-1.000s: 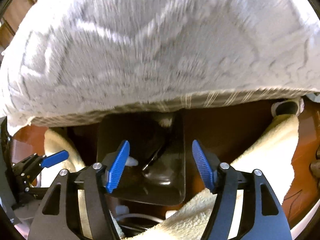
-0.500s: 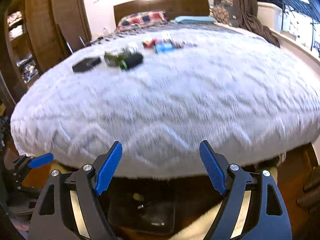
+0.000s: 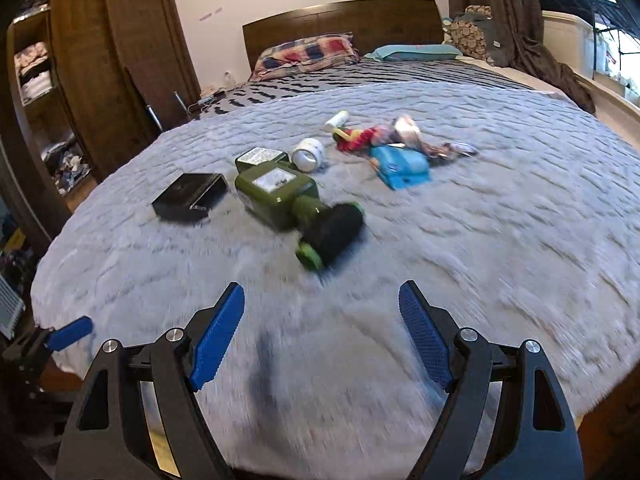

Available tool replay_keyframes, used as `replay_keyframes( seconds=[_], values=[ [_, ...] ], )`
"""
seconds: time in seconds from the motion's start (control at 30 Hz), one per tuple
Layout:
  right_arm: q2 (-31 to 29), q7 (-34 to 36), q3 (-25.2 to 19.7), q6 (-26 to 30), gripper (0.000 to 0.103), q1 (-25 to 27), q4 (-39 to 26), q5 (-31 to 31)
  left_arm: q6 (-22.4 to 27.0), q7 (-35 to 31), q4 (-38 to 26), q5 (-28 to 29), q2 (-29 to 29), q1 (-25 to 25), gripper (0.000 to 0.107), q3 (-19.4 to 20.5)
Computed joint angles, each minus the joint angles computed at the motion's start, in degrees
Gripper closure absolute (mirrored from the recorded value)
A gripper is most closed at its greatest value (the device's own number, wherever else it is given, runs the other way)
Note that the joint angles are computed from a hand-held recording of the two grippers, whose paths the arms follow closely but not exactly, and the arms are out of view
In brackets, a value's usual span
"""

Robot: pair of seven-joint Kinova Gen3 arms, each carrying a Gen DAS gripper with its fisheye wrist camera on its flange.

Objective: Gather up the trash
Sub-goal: 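Grasp the black MARRY&ARD box with the left tool while the right tool grasps the black cylinder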

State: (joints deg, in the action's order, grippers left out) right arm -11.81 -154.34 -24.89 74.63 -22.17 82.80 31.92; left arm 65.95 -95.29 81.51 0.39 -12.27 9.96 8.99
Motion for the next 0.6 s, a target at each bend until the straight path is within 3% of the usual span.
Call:
replay_keyframes(
  seconds=[0.1, 0.23, 0.3, 0.37, 0.47, 0.6],
  values=[
    [1.6, -0.5, 1.2, -0.7, 0.024, 0.3, -0.6, 0.1, -0.6, 1.0, -3.1, -1.3, 2.9, -0.5, 0.03, 0.4],
    [3.1, -0.5, 3.0, -1.1, 0.036, -0.3, -1.0, 0.3, -1.1, 1.9, -6.7, -2.1, 7.1, 0.1, 0.025, 0.5],
    [4.1, -0.4, 3.3, -0.2, 0.044, -0.8, -1.6, 1.5, -0.4, 3.5, -9.5, -3.7, 10.0, 0.9, 0.024, 1.0],
    [4.9, -0.6, 3.5, 0.7, 0.063, -1.7, -1.7, 3.2, 0.0, 3.9, -12.2, -4.6, 12.5, 1.9, 0.023, 0.9],
    [3.4, -0.1, 5.7, -2.0, 0.071, -1.9, 0.4, 1.8, 0.5, 5.1, -16.0, -6.7, 15.9, 4.0, 0.021, 0.7],
    [1.8, 2.7, 6.3, -3.8, 0.073, -0.9, 1.8, -0.1, 1.9, 5.7, -21.5, -9.0, 20.3, 6.7, 0.018, -0.1]
  ],
)
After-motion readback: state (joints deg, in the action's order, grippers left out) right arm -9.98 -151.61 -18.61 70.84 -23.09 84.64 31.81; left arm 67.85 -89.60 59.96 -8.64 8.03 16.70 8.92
